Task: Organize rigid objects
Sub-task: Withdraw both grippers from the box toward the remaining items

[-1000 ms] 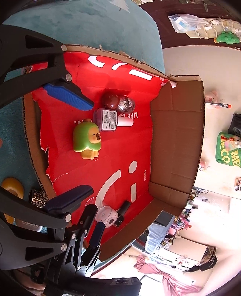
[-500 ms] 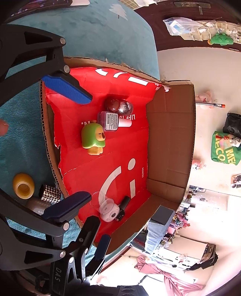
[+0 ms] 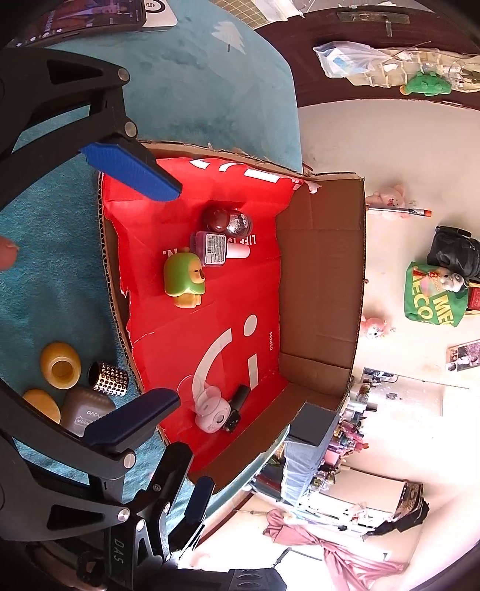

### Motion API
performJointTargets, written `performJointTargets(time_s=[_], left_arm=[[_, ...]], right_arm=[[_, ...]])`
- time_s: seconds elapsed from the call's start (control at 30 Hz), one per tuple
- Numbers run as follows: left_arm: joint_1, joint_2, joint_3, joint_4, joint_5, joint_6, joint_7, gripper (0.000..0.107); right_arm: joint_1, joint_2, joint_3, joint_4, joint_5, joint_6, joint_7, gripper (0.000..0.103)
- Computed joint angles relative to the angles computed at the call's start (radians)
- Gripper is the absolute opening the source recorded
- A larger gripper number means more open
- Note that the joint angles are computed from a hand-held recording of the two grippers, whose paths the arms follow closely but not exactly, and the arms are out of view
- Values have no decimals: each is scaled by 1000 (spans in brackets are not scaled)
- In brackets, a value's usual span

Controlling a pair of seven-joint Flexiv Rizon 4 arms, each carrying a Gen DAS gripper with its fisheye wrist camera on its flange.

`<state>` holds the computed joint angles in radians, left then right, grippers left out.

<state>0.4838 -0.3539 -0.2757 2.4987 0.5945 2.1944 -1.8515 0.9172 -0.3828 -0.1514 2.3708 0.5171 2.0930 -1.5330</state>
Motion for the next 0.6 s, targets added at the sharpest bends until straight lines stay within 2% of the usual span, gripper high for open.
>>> performJointTargets(time_s=[0.17, 0.27, 0.4, 0.6], left_arm=[[-10, -3, 22, 15, 3, 29, 4, 103], [-47, -5, 61, 28, -16, 57, 20, 103], [-30, 5, 55, 35, 12, 56, 5, 103], [-45, 2, 75, 50, 12, 68, 11, 103]], right_arm=[[-2, 14, 16, 16, 6, 10, -1, 103], [26, 22, 0, 22, 33, 12, -20, 103], [73, 26, -30, 28, 79, 13, -52, 103], [89, 30, -32, 36, 104, 12, -64, 103]])
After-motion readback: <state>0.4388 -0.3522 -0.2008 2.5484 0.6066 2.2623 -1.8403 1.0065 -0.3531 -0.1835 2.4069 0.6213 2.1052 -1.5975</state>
